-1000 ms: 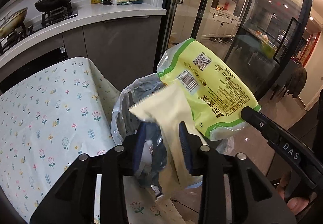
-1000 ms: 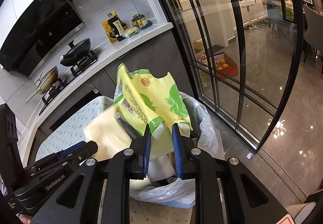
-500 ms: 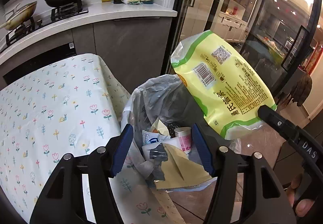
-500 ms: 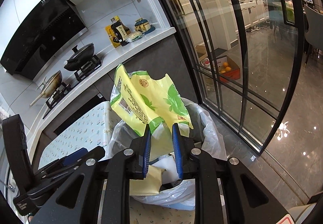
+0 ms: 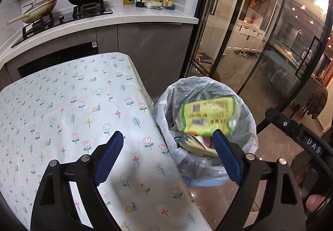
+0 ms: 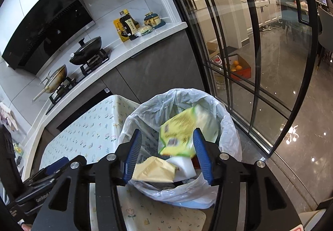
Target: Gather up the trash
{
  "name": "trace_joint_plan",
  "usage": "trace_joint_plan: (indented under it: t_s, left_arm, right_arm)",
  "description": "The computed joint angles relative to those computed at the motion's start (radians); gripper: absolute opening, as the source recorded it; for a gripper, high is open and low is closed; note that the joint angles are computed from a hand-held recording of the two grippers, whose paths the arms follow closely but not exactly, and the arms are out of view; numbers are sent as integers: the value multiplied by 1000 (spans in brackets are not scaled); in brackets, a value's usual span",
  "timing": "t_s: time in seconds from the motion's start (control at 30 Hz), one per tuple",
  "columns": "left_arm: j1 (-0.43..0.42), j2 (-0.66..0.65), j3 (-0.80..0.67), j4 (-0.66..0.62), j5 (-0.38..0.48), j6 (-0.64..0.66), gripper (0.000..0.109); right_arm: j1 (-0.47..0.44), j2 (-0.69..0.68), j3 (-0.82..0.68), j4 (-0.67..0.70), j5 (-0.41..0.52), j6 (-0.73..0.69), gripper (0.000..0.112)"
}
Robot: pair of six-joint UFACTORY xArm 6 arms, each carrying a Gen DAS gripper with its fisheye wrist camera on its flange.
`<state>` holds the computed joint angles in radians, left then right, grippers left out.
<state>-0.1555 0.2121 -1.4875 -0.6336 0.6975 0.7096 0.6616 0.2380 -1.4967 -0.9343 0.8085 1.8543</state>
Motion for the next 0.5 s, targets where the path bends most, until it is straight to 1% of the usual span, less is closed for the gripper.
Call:
trace_joint_plan:
  t_s: [0.1,0.2,0.33,0.47,0.5]
  left_arm:
    - [8,-28,28,-6,3,6,91]
    - [14,-69,75,-23,-7,28,91]
    - [22,-124,135,-18,-28,31,92]
    - [33,-170,188,15,-55,11,93]
    - [36,-177,194,21,-58,5,93]
  right_arm:
    - [27,0,-20,6,43,-28,59]
    - [57,9,-46,28,85,-69,64]
    - [103,28,-87,60,136,-124,68]
    - [147,54,-143,84,204,-189,70]
    - [155,61,-156,89,218,-203,73]
